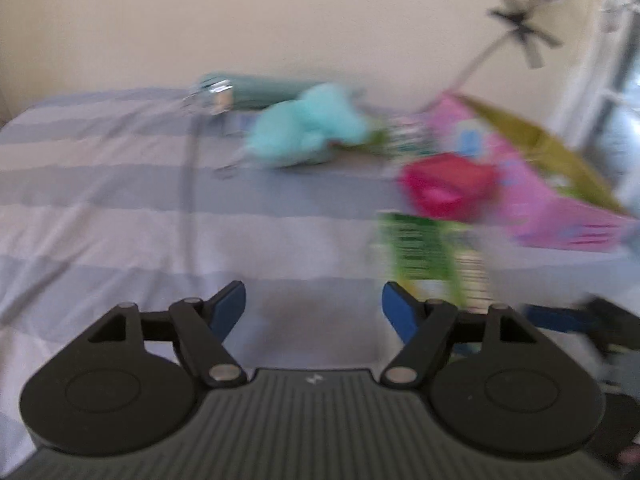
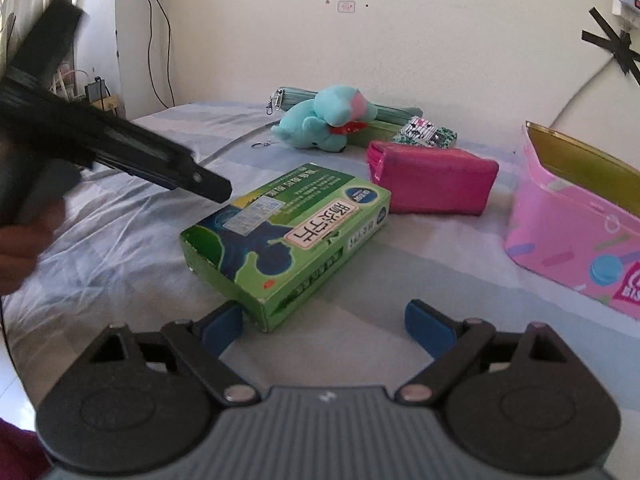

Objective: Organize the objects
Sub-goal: 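Open the right gripper and withdraw it from the green box, then grasp the green medicine box with the left gripper and lift it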

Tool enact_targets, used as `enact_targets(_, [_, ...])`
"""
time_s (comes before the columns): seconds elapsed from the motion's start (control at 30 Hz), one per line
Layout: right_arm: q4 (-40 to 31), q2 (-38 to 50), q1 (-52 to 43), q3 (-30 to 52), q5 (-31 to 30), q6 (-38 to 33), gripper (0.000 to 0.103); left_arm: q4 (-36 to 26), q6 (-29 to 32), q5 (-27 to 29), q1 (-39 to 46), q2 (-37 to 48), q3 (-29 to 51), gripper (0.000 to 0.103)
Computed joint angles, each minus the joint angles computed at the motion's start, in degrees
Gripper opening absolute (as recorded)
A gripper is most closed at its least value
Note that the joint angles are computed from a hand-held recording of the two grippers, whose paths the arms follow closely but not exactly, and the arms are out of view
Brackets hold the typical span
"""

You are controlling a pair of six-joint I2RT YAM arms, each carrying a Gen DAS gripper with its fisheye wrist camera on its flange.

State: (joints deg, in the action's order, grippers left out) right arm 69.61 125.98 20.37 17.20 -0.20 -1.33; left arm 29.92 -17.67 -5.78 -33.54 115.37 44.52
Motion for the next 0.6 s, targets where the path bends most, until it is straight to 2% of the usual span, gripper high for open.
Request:
enact_targets(0.13, [0.8, 1.3, 0.8, 0.6, 0.7, 0.2, 0.094, 0.3, 4.3, -10.5, -7.0, -0.3, 0.7, 0.079])
enact_targets(0.2, [1.0, 1.5, 0.3, 0.5, 0.1, 0.7, 0.095, -0.3, 5.3, -13.7, -8.9, 0.4, 1.7, 0.084])
enact_targets(0.6, [1.5, 1.7, 0.2, 0.5, 0.1, 0.7, 0.096, -3.5, 3.8, -14.4, -9.5, 3.0, 5.0, 0.084])
